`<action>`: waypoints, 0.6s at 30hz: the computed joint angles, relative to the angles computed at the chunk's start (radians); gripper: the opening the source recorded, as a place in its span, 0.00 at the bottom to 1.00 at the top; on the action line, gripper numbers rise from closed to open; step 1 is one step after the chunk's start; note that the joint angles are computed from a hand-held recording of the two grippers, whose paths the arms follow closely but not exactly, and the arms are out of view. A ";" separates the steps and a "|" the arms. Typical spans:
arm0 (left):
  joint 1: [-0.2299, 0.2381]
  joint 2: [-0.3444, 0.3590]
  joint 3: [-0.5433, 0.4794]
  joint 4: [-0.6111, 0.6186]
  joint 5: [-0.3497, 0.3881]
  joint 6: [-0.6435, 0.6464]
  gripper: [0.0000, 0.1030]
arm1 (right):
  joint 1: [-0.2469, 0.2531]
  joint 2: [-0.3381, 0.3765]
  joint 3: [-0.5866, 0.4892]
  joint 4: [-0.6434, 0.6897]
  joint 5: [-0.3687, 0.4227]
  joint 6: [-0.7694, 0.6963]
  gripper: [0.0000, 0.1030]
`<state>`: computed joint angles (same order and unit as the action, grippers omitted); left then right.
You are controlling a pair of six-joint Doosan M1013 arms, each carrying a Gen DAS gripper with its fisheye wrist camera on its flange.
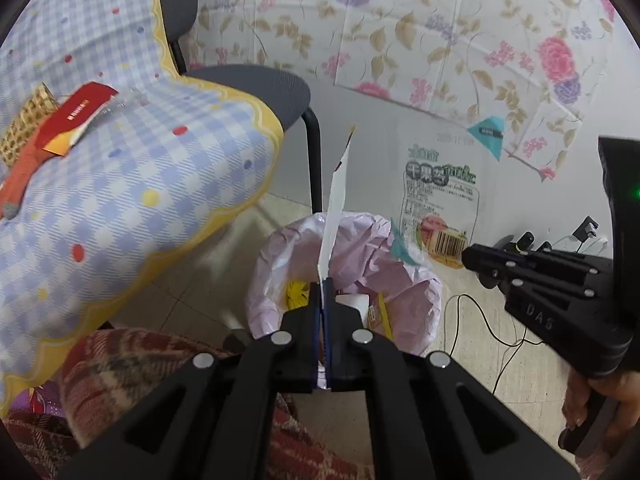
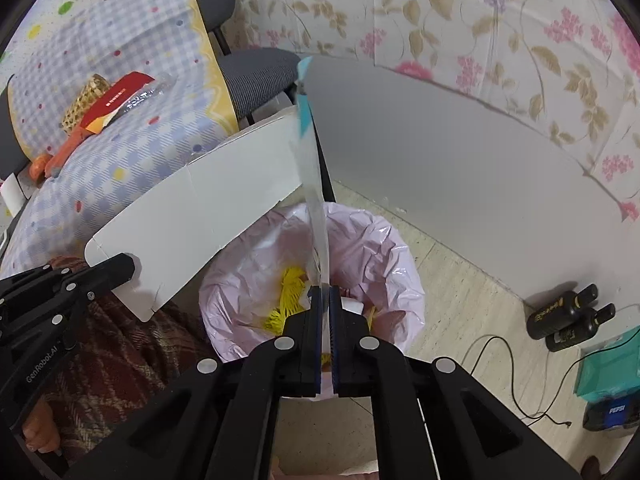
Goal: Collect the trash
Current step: 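Carry the snack bag and white card with both tools over the pink-lined bin, then open both tools to drop the held items into the bin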
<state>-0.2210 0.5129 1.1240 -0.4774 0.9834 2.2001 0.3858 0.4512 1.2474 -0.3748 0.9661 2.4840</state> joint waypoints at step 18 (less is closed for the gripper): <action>0.047 0.015 -0.082 0.060 -0.082 -0.144 0.32 | 0.011 -0.020 -0.048 -0.092 -0.096 0.007 0.34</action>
<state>-0.1741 0.5279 1.0425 -0.4173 0.9015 2.0562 0.3963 0.4311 1.1993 -0.4665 0.8702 2.4908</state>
